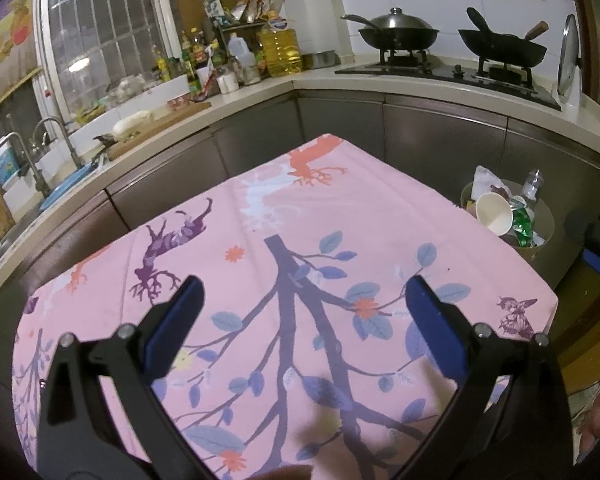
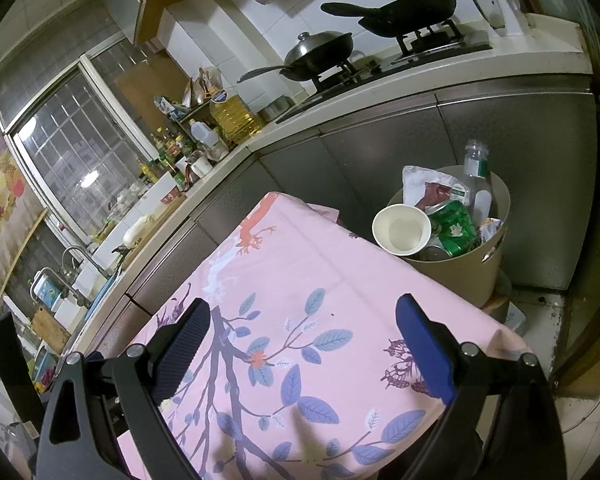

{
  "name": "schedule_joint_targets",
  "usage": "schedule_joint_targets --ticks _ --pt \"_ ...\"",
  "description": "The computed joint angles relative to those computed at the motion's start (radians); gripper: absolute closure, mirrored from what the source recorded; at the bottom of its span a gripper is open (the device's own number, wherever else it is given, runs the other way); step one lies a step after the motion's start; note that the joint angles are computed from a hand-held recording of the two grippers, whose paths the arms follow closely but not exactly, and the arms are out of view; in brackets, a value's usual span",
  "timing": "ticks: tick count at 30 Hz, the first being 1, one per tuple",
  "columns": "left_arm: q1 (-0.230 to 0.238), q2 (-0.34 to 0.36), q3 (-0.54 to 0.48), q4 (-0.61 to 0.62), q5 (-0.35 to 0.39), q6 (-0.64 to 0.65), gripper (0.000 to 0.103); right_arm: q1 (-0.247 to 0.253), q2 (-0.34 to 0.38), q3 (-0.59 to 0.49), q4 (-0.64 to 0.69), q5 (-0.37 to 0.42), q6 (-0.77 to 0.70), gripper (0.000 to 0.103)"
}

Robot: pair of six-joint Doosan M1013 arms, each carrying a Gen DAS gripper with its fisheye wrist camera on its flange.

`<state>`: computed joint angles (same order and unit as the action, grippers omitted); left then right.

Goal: Collect trash

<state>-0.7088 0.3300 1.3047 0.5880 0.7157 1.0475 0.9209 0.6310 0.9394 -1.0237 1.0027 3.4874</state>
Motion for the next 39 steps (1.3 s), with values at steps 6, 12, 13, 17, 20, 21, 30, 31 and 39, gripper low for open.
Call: schedule_joint_targets --ticks 6,12,13,17,20,21,30,31,39 --pt "0.001 0.000 0.000 -0.007 -0.001 0.009 0.006 0.000 0.000 0.001 0.001 -0.001 0.001 0.013" --pt "-0.002 -0.001 0.007 -0.011 -0.005 0.029 0.006 0.000 -0.001 0.004 0.000 0.000 0.005 0.013" --pt "-0.003 0.000 0.006 -0.009 -0.004 0.030 0.006 0.000 -0.001 0.005 0.000 -0.001 0.008 0.013" --pt "-0.006 0.003 0.004 -0.008 0.003 0.036 0.006 0.000 -0.002 0.011 -0.001 -0.004 0.013 0.013" --pt "-0.009 0.005 0.002 0.006 0.011 0.033 0.006 0.000 -0.003 0.015 0.002 -0.008 0.019 0.013" --pt "-0.009 0.007 0.001 0.005 0.013 0.035 0.006 0.000 -0.003 0.016 0.001 -0.008 0.020 0.013" --pt "-0.012 0.017 -0.007 0.009 0.043 0.044 0.006 0.000 -0.005 0.023 0.000 -0.013 0.026 0.013" --pt "-0.013 0.018 -0.008 0.010 0.046 0.045 0.006 -0.001 -0.005 0.022 0.000 -0.012 0.024 0.013" --pt "-0.011 0.027 -0.011 0.001 0.067 0.060 0.006 -0.001 -0.004 0.028 0.003 -0.015 0.035 0.013"
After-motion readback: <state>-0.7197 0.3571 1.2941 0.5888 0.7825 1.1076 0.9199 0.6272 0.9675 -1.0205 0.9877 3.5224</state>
